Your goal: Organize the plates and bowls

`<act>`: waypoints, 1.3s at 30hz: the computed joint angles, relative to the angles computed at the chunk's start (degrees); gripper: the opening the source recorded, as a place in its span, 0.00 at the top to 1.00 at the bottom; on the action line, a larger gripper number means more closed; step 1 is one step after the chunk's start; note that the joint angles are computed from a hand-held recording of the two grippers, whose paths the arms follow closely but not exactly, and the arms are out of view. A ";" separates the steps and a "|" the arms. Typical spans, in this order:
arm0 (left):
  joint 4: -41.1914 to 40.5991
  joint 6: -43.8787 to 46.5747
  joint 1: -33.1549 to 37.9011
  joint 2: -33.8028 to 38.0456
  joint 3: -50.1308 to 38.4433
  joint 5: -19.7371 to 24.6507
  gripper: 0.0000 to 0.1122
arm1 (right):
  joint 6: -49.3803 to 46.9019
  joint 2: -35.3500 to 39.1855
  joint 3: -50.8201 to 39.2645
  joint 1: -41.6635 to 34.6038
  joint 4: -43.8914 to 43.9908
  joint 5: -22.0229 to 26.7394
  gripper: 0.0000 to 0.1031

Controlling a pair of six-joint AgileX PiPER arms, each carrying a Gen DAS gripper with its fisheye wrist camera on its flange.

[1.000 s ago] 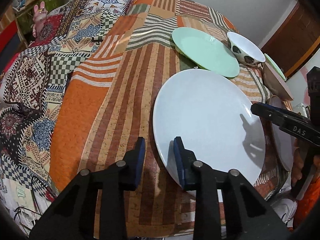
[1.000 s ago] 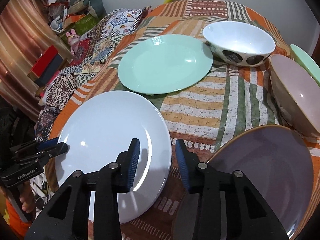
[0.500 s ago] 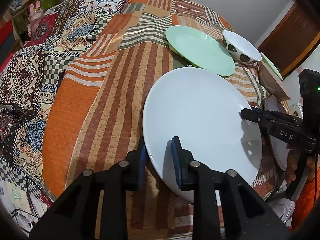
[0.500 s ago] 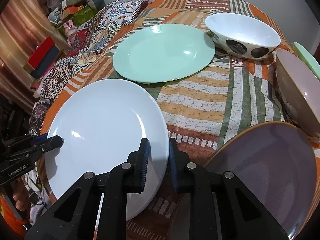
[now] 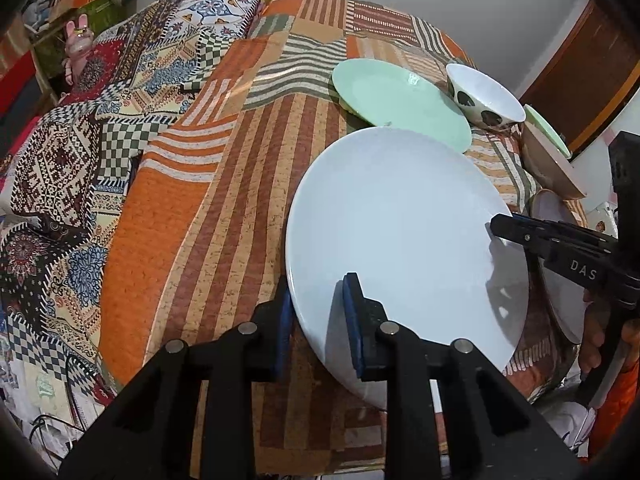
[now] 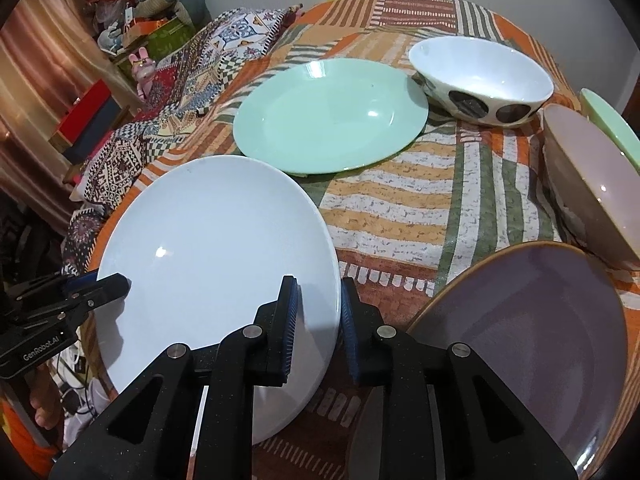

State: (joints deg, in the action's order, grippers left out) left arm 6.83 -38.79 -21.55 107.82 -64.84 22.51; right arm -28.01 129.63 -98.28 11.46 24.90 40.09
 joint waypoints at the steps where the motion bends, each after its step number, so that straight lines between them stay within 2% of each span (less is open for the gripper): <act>1: 0.54 -0.64 -0.09 -0.24 0.01 0.13 0.79 | -0.31 -0.31 0.17 -0.13 0.42 0.06 0.80; 15: 10.32 -11.28 -3.12 -5.83 -0.36 2.77 0.79 | -8.70 -8.00 8.08 -1.82 9.23 -4.05 0.80; 22: 16.38 -16.98 -6.46 -7.59 -2.20 5.53 0.79 | -13.25 -11.83 11.96 -3.65 13.79 -5.26 0.80; 39: 23.13 -21.10 -14.63 -6.71 -10.97 12.67 0.79 | -24.70 -19.87 21.12 -10.56 24.32 -6.70 0.80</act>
State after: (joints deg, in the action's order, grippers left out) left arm 29.97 -59.88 -36.18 101.10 -75.81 35.18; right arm -52.71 109.76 -77.17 0.90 49.23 33.39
